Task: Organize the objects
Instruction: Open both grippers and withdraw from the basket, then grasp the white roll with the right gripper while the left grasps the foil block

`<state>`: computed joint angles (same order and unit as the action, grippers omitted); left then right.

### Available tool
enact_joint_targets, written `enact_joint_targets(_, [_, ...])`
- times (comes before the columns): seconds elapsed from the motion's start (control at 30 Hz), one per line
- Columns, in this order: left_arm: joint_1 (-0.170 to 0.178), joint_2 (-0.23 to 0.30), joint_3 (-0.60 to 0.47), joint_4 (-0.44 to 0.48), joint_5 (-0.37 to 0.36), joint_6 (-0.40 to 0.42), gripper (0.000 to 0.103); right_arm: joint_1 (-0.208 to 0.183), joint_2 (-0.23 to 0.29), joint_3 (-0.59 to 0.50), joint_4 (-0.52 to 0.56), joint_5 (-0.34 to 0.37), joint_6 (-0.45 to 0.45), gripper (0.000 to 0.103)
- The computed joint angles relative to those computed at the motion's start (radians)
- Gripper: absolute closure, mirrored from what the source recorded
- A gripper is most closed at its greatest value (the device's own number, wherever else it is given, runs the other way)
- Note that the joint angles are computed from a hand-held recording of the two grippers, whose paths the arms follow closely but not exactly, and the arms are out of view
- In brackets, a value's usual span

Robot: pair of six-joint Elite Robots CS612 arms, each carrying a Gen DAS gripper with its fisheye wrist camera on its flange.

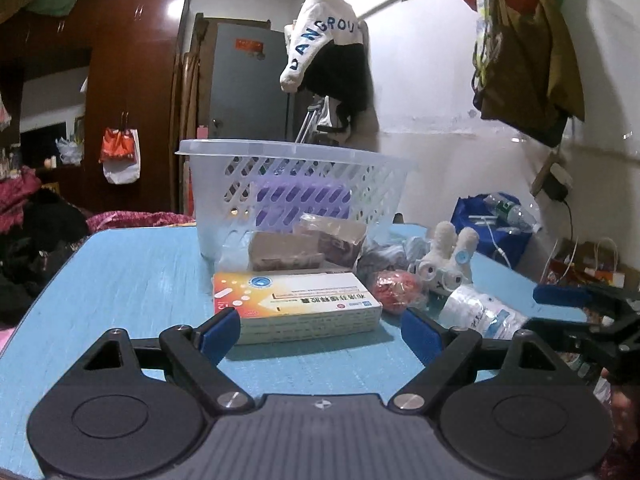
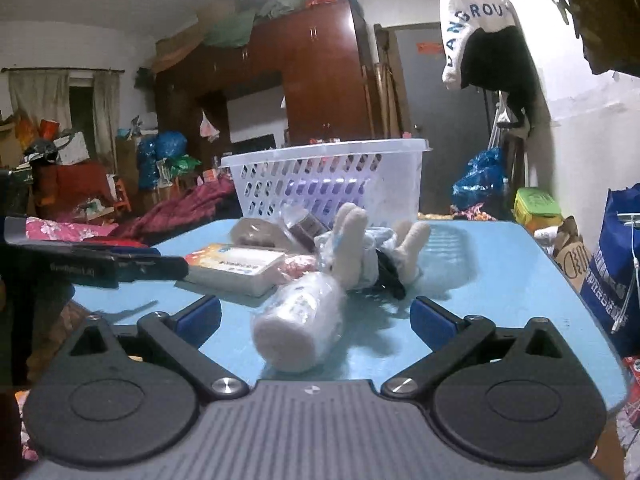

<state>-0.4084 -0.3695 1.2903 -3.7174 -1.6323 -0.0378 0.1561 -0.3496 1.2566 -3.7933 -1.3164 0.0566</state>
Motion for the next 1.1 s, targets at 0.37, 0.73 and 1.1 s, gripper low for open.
enact_joint_targets(0.37, [-0.003,0.033,-0.142,0.143,0.076,0.017,0.013,0.015,0.023,-0.012,-0.004,-0.030,-0.040,0.021])
enact_joint_targets(0.73, [-0.026,0.054,-0.246,0.333,0.170,0.033,0.013,0.031,0.019,-0.005,0.024,-0.069,-0.089,0.040])
enact_joint_targets(1.1, [-0.032,0.056,-0.245,0.319,0.168,0.023,0.036,0.027,0.007,0.023,-0.005,-0.085,-0.137,0.047])
